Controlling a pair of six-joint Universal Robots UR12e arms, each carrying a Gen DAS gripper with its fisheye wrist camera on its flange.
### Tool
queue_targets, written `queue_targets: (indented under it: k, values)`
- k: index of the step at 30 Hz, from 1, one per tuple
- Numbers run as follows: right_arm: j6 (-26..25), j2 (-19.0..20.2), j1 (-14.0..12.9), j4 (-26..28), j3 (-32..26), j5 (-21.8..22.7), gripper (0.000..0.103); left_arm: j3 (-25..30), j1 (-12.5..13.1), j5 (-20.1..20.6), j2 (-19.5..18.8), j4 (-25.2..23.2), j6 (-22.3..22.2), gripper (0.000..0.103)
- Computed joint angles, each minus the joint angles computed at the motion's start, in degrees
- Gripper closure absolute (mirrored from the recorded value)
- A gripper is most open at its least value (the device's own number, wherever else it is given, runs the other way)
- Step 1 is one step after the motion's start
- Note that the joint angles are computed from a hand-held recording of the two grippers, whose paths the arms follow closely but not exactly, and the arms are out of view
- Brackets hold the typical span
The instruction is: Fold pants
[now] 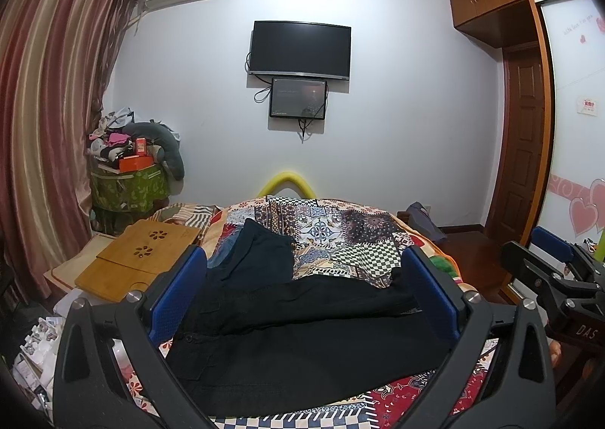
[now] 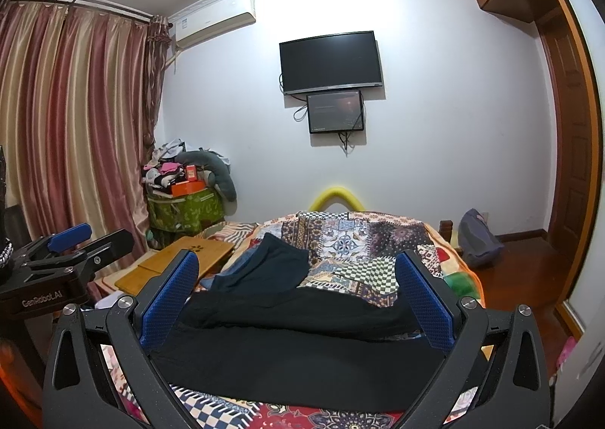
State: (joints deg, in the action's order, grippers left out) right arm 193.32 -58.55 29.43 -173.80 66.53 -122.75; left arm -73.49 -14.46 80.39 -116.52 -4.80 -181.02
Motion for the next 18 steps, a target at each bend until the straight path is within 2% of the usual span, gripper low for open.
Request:
queue_targets:
  k: [18]
  values:
    - [1.54,0.16,-0.15,0.86,0.06,-0.03,0.000,0.34,0.20,-0.48,-0.29,-0.43,0.10,0.000]
